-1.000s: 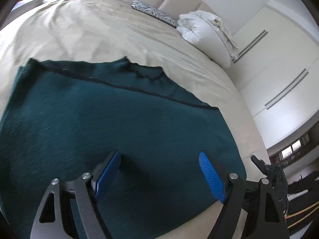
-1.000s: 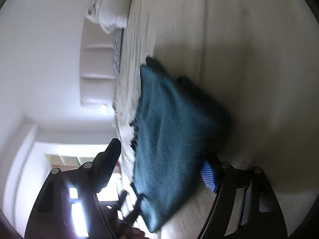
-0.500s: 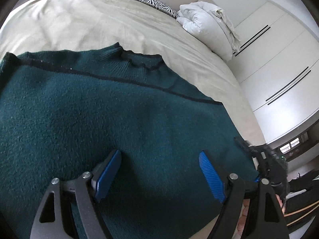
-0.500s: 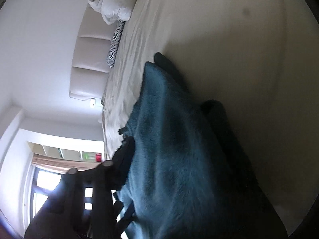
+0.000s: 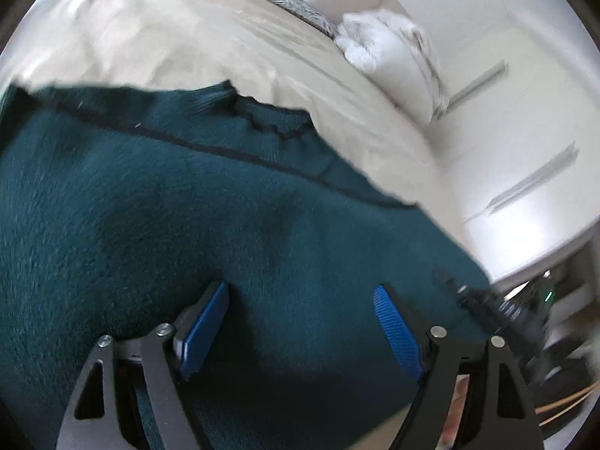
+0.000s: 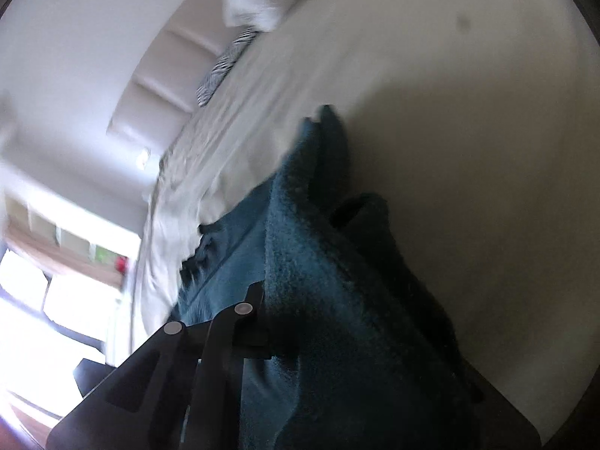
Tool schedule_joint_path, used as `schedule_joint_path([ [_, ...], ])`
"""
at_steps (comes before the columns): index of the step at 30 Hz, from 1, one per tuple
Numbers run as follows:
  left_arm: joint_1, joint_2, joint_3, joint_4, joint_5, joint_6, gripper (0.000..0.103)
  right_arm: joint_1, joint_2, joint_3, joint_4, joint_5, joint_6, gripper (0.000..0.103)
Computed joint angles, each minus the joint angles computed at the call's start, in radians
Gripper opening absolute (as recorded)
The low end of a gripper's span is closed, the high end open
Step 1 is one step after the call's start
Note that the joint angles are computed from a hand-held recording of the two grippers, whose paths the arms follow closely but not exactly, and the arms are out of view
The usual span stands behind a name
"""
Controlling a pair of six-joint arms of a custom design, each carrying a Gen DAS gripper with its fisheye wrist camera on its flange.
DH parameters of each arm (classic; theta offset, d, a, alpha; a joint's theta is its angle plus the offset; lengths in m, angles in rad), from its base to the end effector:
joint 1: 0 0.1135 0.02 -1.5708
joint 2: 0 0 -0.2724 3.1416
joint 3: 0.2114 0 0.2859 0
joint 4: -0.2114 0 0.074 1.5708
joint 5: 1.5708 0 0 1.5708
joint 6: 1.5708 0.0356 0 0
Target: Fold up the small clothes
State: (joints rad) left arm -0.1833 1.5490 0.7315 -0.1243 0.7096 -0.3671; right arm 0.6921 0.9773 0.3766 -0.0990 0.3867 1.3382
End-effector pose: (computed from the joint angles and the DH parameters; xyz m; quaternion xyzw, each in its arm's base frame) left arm 0.2991 -0.0790 0.1413 0.0252 0.8978 -0.3968 0.1894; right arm 0.1733 0.1262 0.1619 0.3593 0.8180 0.2599 0.3664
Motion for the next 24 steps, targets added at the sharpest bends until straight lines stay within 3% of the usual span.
schedule_joint_path([
  [2,0.106,0.013,-0.024,0.060,0.169,-0.109,0.078,0.069,0.096,0.138,-0.089,0.056,-0.105,0.012],
  [5,0.231,0.045,-0.051,0.150,0.343,-0.209,0.081,0.239,0.339,0.417,-0.223,0.157,-0.355,0.012],
  [8,0.294,0.112,-0.018,0.101,0.461,-0.189,0.084,0.373,0.591,0.647,-0.337,0.252,-0.555,0.012],
  [10,0.308,0.139,0.002,0.057,0.497,-0.151,0.088,0.423,0.733,0.762,-0.419,0.314,-0.616,0.012],
  [14,0.311,0.188,0.057,-0.021,0.525,-0.108,0.094,0.473,0.872,0.877,-0.520,0.404,-0.670,0.012],
  [16,0.293,0.199,0.092,-0.085,0.510,-0.068,0.096,0.485,0.906,0.905,-0.552,0.438,-0.704,0.012],
  [20,0.253,0.223,0.143,-0.106,0.472,-0.085,0.095,0.517,0.927,0.922,-0.586,0.480,-0.701,0.012],
  [22,0.241,0.221,0.156,-0.145,0.448,-0.061,0.085,0.526,0.960,0.952,-0.584,0.508,-0.727,0.014],
  [24,0.221,0.253,0.222,-0.254,0.399,0.014,0.052,0.549,0.964,0.946,-0.592,0.543,-0.749,0.015],
])
